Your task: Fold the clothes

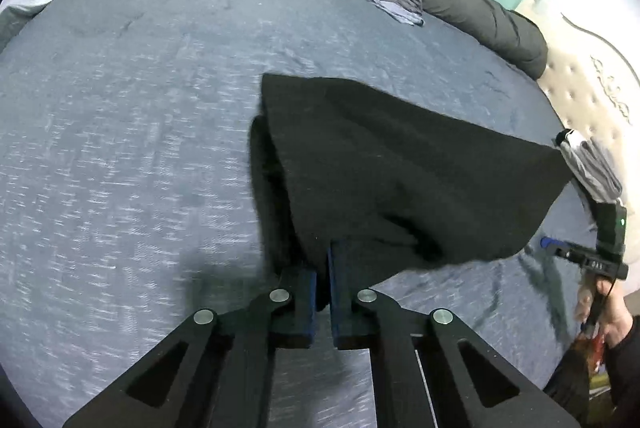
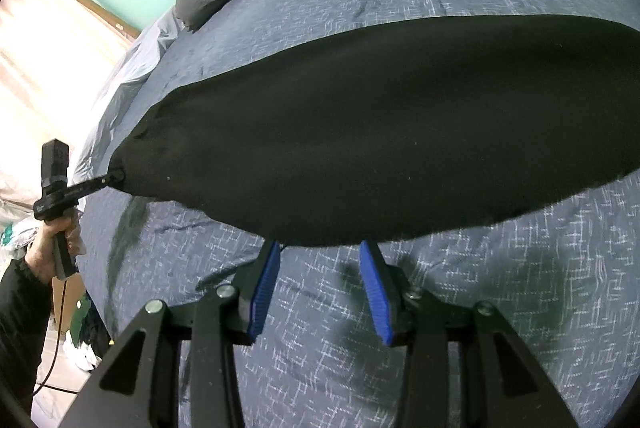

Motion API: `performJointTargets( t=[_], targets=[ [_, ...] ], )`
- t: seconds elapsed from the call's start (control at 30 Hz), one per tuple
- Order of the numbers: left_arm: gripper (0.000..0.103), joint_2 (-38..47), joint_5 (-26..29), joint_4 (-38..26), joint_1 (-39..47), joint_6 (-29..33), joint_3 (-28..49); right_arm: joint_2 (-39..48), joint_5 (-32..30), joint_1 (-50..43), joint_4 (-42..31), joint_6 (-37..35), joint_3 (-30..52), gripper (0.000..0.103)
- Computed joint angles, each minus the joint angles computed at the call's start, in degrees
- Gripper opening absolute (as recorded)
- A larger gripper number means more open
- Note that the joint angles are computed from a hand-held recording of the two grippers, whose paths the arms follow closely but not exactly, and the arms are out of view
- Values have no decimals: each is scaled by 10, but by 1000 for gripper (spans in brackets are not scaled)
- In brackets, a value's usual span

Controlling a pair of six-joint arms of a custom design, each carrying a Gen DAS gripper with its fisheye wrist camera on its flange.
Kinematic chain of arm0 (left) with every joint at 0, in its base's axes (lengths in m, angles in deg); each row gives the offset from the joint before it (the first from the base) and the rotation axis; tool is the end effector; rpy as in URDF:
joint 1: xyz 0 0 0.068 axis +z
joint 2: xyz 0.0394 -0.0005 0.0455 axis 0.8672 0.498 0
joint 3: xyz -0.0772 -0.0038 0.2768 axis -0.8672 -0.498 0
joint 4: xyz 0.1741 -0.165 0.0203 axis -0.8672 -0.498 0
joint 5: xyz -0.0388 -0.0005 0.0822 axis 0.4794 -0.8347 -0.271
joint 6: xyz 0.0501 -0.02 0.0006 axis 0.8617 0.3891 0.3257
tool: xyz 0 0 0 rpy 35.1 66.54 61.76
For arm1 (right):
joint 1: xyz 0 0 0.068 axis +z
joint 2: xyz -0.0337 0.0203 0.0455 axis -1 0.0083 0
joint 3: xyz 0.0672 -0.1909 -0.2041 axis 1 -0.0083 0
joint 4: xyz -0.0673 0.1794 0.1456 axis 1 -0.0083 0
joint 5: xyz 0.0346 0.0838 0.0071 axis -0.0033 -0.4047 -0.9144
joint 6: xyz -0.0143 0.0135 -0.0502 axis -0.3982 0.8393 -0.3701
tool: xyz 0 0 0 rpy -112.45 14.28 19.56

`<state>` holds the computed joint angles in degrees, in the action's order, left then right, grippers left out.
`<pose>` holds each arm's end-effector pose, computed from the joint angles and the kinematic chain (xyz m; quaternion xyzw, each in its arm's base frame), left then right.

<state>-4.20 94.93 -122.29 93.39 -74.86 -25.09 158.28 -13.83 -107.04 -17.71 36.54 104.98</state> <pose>0.1962 0.1109 0.2248 -0.1345 0.9517 -0.1243 0.2465 0.3272 -0.0805 0.2154 -0.2371 0.9153 0.2932 0.1414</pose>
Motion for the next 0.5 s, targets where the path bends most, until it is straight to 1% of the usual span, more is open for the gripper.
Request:
performJointTargets(
  t=[0.1, 0.3, 0.4, 0.43, 0.5],
  targets=[
    [4, 8, 7, -4, 25, 35, -11, 0, 0, 2, -1, 1, 2, 42],
    [5, 28, 5, 4, 31, 53, -20, 4, 6, -2, -5, -1, 10, 42],
    [7, 21, -3, -3, 25, 61, -24, 7, 6, -3, -5, 5, 15, 42],
    [11, 14, -7, -4, 24, 63, -27, 8, 5, -2, -6, 6, 16, 42],
    [11, 3, -5, -19, 42, 68, -28, 8, 3, 2, -8, 7, 18, 42]
  ],
)
